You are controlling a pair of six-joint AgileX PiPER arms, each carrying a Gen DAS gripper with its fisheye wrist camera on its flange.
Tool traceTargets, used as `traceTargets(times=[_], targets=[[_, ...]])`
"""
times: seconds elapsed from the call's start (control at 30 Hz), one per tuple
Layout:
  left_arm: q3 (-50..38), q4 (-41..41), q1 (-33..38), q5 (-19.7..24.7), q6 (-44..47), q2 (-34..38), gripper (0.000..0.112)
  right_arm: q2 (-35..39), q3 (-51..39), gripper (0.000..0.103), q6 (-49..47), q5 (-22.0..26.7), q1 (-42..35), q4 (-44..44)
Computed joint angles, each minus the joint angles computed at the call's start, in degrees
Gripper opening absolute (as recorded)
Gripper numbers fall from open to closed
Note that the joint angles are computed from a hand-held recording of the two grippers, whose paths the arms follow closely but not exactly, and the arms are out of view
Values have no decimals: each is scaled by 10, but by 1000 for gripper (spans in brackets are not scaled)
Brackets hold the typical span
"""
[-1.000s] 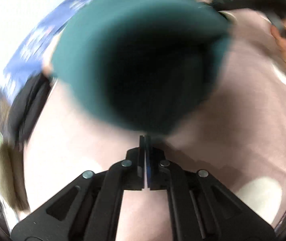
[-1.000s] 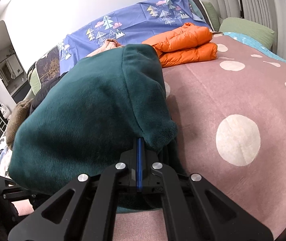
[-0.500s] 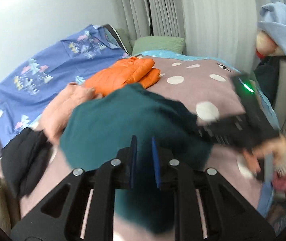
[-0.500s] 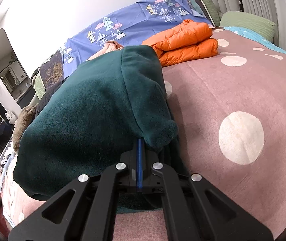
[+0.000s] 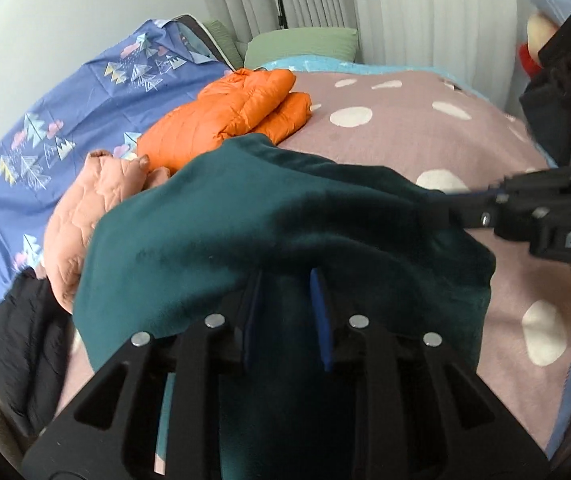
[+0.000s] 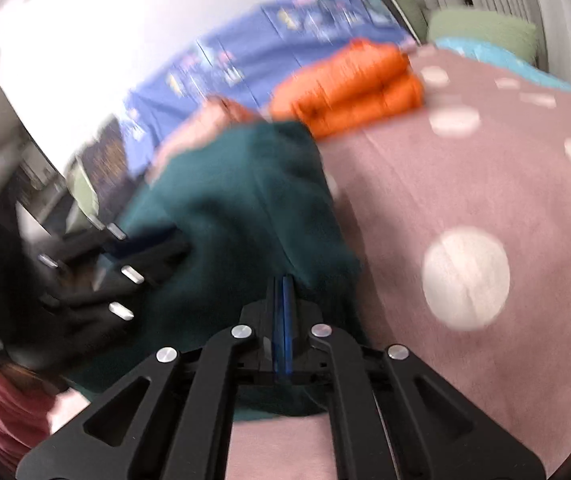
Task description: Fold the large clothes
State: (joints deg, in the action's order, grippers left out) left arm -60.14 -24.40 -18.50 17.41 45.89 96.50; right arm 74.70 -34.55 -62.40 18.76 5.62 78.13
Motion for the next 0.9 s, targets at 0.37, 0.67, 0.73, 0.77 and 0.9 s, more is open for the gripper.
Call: traceTargets(times=[0.37,0.67,0.73,0.77,0.9], targets=[[-113,28,9,38,-44,24,25,121,-22,0,-173,26,2,137],[-525,101,13,323,-179,322,32,135,-23,0,-226,2,11,192],[-474,170,-14,272,-196,291,32,135,-29,0,-208,-8,15,175],[-448,178,-17,249,-198,278,32,135,-36,0,-165,-6,13,134],[-410,139,-1,219,-164,255,32,108,-46,0,-19,8,8,4]])
